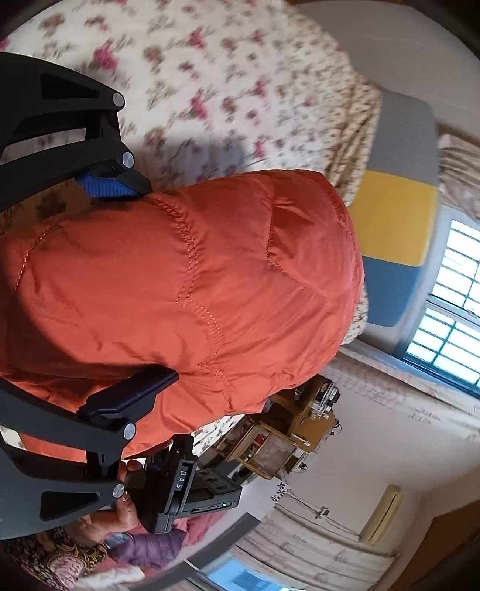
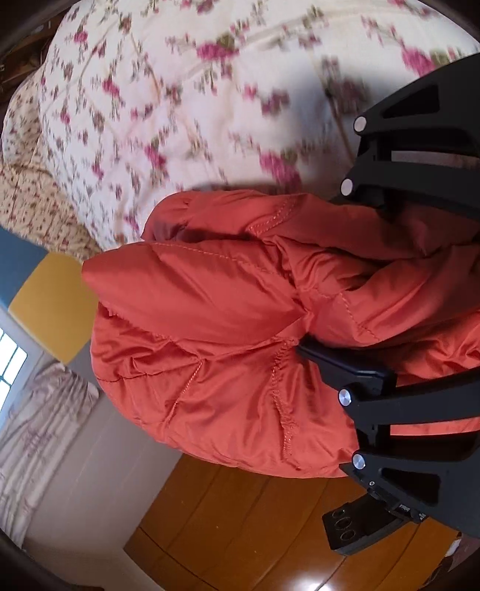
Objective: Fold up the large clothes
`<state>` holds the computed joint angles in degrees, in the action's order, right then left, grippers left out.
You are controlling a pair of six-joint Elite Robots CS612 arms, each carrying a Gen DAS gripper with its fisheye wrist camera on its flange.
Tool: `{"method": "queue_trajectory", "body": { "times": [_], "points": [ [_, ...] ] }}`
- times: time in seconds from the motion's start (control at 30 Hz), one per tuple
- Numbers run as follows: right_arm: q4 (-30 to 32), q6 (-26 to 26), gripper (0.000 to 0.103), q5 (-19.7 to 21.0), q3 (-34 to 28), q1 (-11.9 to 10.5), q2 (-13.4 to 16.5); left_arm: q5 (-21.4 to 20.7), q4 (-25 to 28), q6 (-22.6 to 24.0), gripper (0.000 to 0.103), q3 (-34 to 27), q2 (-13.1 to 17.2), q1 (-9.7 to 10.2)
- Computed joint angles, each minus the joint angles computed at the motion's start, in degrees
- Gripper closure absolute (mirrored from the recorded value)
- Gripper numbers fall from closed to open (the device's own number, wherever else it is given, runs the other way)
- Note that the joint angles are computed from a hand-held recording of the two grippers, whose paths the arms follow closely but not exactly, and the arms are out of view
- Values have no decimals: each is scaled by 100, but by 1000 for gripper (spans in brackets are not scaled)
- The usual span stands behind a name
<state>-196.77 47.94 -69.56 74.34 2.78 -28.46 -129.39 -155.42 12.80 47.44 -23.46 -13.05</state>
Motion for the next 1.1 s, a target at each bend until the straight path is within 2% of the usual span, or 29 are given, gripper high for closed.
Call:
{"method": "queue_trajectory", "body": {
  "times": [0.27, 0.57, 0.7, 0.73, 0.83, 0.9, 0.97, 1.1],
  "points": [
    [454, -160, 47, 155, -1112, 304, 477, 313, -544, -172, 24, 174, -103, 236],
    [1657, -499, 47, 410, -3083, 675, 1326, 741, -769, -693, 24, 121, -68, 627],
    [2345, -616, 47, 319, -4212, 843, 1835, 873, -747, -895, 24, -82, 42, 791],
    [2428, -635, 46, 270, -4337, 876, 1890, 883, -714, -944, 24, -161, 88, 824],
    [2941, -719, 38, -27, -5092, 951, 2237, 878, -493, -1143, 24, -489, 275, 917],
    [2937, -781, 34, -269, -4962, 997, 2178, 810, -268, -1291, 21, -690, 404, 968],
    [2864, -897, 30, -505, -4773, 1027, 2099, 808, -227, -1466, 14, -725, 461, 998],
    [2658, -1153, 28, -988, -4256, 1070, 1864, 1293, -781, -1315, 3, -222, 263, 936]
  ]
}}
